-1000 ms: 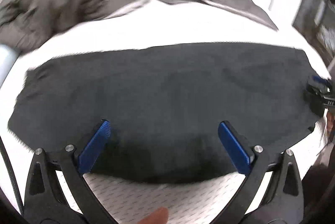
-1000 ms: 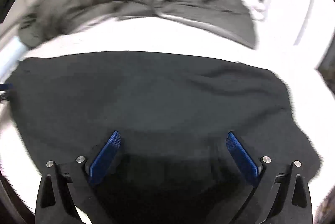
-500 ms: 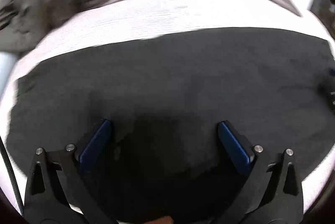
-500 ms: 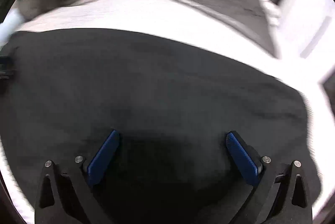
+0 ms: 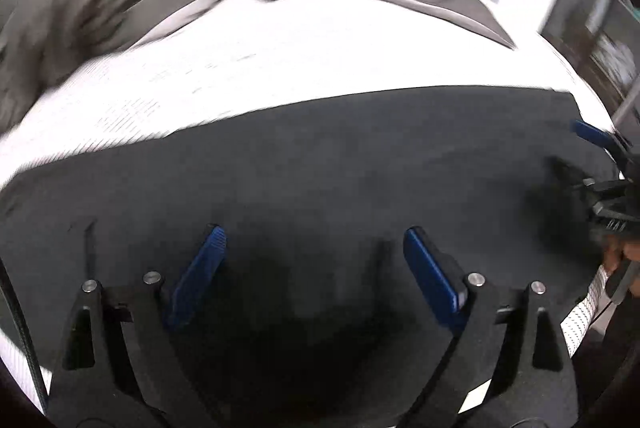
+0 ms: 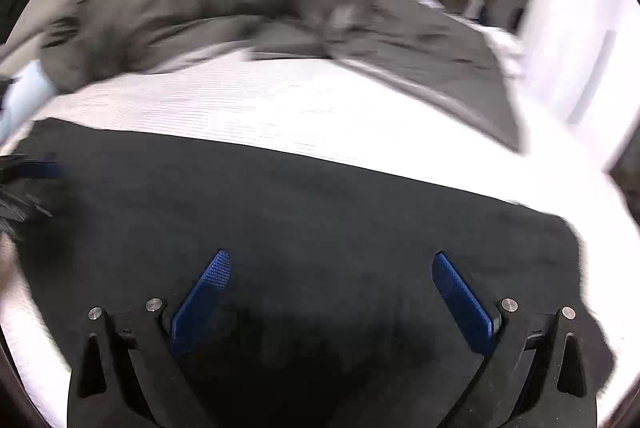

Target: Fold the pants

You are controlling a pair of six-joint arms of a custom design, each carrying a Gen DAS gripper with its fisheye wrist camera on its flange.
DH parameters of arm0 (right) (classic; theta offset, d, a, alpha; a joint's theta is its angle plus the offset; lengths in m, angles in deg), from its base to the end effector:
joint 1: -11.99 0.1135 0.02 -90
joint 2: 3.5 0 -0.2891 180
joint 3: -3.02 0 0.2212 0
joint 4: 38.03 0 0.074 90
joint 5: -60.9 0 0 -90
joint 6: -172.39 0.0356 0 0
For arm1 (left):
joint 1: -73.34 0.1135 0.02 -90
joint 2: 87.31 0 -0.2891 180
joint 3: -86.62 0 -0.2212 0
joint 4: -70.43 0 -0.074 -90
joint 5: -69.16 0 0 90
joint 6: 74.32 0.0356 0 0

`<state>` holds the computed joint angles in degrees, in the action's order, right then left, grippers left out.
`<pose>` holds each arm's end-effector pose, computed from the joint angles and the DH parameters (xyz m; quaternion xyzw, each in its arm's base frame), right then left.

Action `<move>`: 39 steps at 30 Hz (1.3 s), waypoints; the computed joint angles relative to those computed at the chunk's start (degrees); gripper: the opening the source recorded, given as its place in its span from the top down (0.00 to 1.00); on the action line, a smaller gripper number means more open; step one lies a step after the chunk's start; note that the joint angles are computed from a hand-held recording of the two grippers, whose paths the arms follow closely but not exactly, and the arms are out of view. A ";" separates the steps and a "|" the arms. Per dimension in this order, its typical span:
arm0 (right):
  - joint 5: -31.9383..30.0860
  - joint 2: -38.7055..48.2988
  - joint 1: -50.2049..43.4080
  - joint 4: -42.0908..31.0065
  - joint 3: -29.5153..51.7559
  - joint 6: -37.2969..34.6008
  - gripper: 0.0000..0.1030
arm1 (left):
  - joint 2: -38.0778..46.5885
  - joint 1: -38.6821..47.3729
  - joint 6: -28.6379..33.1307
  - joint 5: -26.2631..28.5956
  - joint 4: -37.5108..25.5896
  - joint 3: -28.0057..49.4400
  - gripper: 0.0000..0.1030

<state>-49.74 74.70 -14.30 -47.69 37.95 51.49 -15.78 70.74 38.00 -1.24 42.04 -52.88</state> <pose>0.1729 -0.0714 0.1592 -0.0944 0.9297 -0.0005 0.3559 0.1719 -0.0198 0.1811 0.2489 0.9185 -0.1173 0.2841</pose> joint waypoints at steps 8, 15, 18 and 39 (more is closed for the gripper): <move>12.62 16.81 18.34 7.25 3.30 4.10 0.01 | 5.58 -1.37 -2.01 -2.01 4.58 -2.15 0.29; 14.88 19.65 -6.70 9.06 7.64 -7.32 0.01 | 10.72 24.99 8.80 -0.37 5.95 2.61 0.61; 15.47 17.96 -10.15 7.86 8.61 -7.67 0.01 | 10.28 30.92 11.54 5.83 -0.23 5.12 0.63; 18.84 24.85 8.52 1.97 17.73 2.73 0.06 | 22.26 6.32 -14.38 0.20 12.79 9.34 0.71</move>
<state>-30.89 99.54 -5.78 -45.72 55.68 54.22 6.49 77.07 23.62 -1.03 54.82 -43.55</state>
